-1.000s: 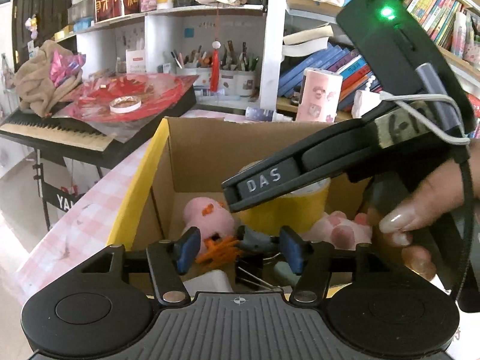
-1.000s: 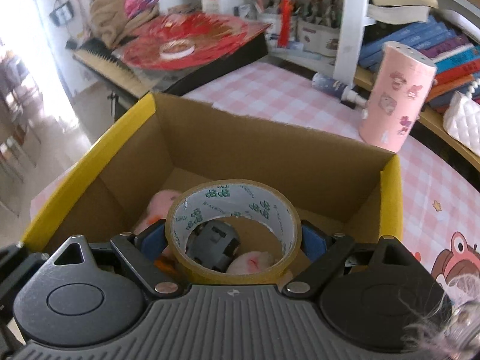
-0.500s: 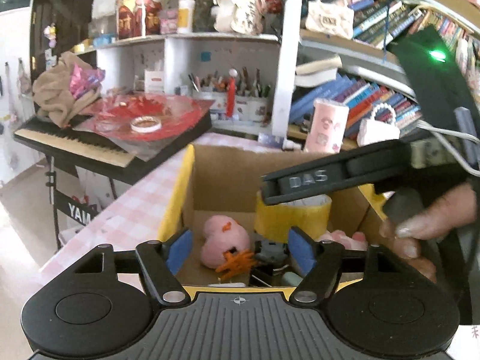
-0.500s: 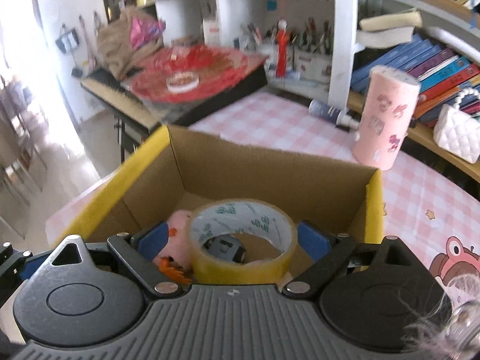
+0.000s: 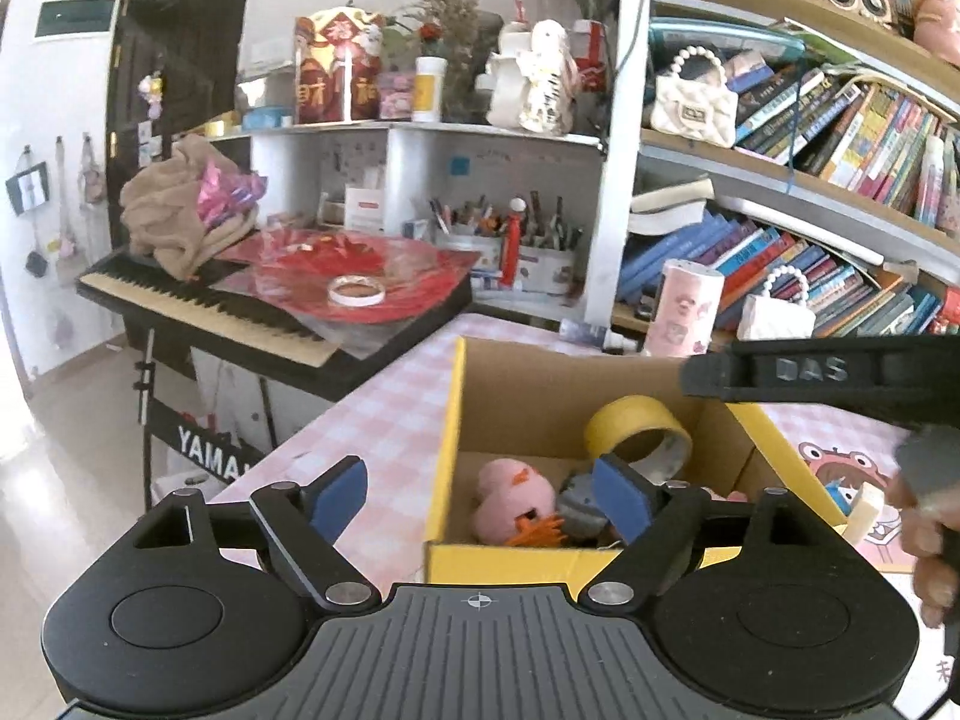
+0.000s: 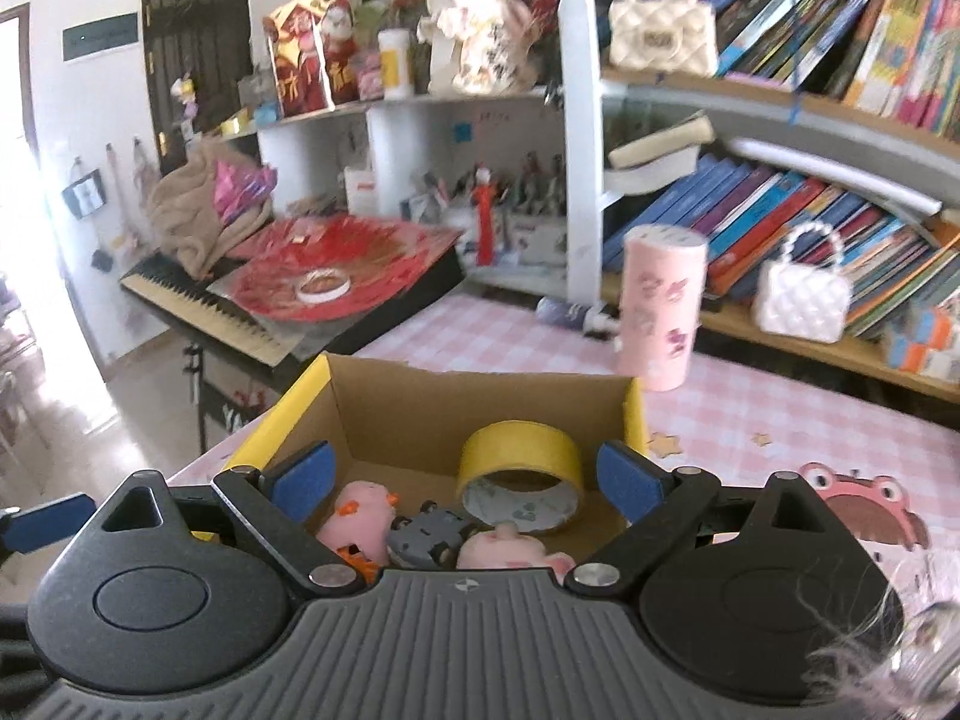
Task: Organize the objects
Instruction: 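Withdraw both tools from the box toward the white eraser and blue packet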
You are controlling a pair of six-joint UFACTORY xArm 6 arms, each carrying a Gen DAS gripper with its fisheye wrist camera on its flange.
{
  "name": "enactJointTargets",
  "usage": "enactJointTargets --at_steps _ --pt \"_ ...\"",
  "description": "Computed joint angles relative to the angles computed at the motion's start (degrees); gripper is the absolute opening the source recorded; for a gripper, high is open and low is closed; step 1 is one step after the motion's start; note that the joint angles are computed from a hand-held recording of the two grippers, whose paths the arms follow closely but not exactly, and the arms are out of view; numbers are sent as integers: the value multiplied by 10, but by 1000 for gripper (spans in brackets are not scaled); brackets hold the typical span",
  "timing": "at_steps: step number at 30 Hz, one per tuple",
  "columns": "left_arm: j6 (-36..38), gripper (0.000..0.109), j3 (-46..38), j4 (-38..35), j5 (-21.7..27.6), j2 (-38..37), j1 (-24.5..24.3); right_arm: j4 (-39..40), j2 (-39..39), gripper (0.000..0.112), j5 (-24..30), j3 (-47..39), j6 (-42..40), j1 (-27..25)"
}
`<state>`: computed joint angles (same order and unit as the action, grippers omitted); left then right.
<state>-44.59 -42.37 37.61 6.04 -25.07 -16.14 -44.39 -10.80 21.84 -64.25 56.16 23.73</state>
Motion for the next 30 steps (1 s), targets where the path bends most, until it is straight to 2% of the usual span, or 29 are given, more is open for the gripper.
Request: enactJointTargets --at_steps 4,7,17,30 --pt "28 89 33 -28 5 -36 9 -94 -40 95 39 30 83 27" --pt "69 90 59 -73 14 -66 11 -131 -58 95 78 45 118 53" --pt "192 94 125 -192 63 -154 1 -140 -108 95 194 106 196 153" --pt "291 94 169 -271 133 -225 -40 -126 -165 99 324 158 242 253"
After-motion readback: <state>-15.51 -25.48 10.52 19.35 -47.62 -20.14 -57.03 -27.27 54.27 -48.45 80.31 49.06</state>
